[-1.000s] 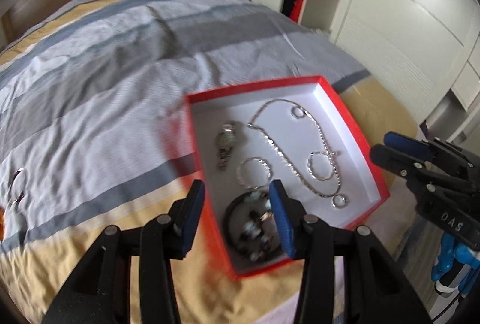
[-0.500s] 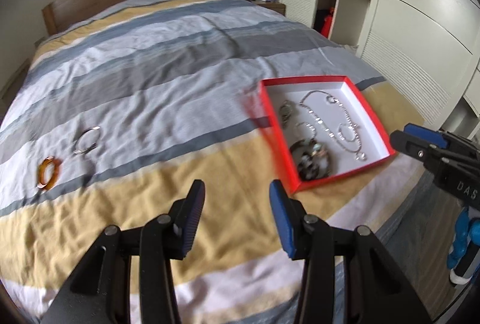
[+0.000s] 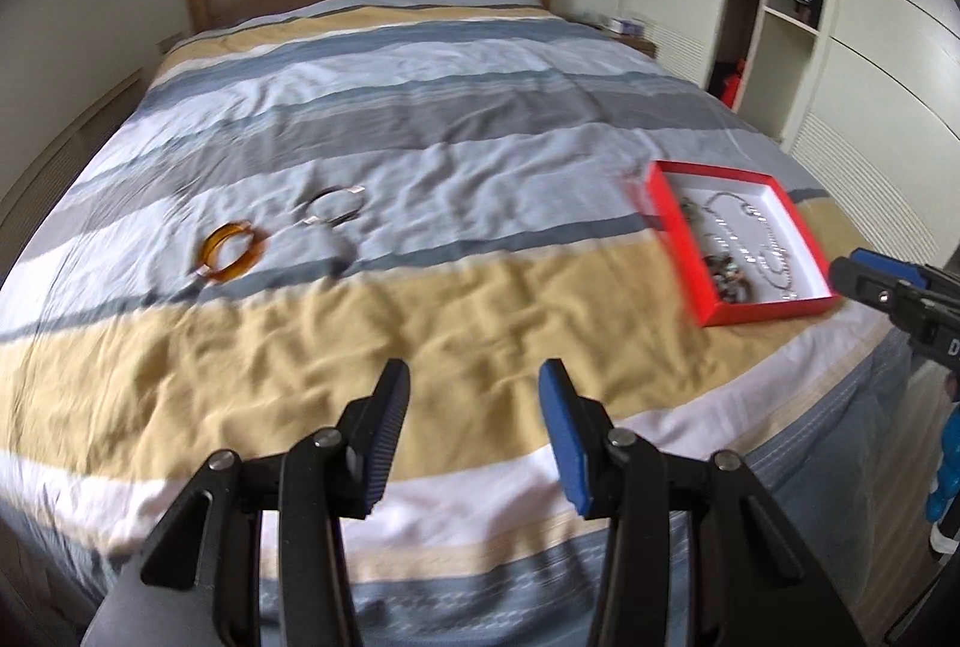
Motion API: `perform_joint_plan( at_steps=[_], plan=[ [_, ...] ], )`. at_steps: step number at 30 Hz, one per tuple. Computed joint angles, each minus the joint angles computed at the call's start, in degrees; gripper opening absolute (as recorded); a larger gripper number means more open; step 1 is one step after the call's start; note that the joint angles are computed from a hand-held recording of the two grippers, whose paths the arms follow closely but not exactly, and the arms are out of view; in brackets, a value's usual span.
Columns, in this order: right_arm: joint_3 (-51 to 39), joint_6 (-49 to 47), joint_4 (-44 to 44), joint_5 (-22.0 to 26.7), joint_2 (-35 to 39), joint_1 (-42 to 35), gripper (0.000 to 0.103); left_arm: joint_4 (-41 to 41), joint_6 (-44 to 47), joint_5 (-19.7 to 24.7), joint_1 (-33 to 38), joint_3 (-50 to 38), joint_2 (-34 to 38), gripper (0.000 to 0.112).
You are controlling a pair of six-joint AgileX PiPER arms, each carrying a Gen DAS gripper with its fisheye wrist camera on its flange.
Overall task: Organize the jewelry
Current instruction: 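Withdraw both tools from the box toward the amber and silver bangles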
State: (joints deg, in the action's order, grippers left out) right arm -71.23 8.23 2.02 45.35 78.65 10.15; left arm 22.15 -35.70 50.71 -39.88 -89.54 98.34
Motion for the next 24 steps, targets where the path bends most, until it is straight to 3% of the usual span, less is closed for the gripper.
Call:
perform_joint_plan(
  at_steps=[5,10,24],
  plan=[
    [-2.88,0.84,-0.87,0.21,3.73,4.93,0.047,1.53,-2.69,-4.0,4.91,9.92,-5.2,0.043],
    [-9.12,-2.03,1.57,1.17,11.14,7.44,0.046,-1.12,-0.53,-7.02,11.65,13.41,-4.69,0.043],
    [-36.6,-11.05,8.81,7.63,37.86,9.74,0.046,-0.85,3.07,-8.12,22.16,6.77,5.78,0.043]
  ],
)
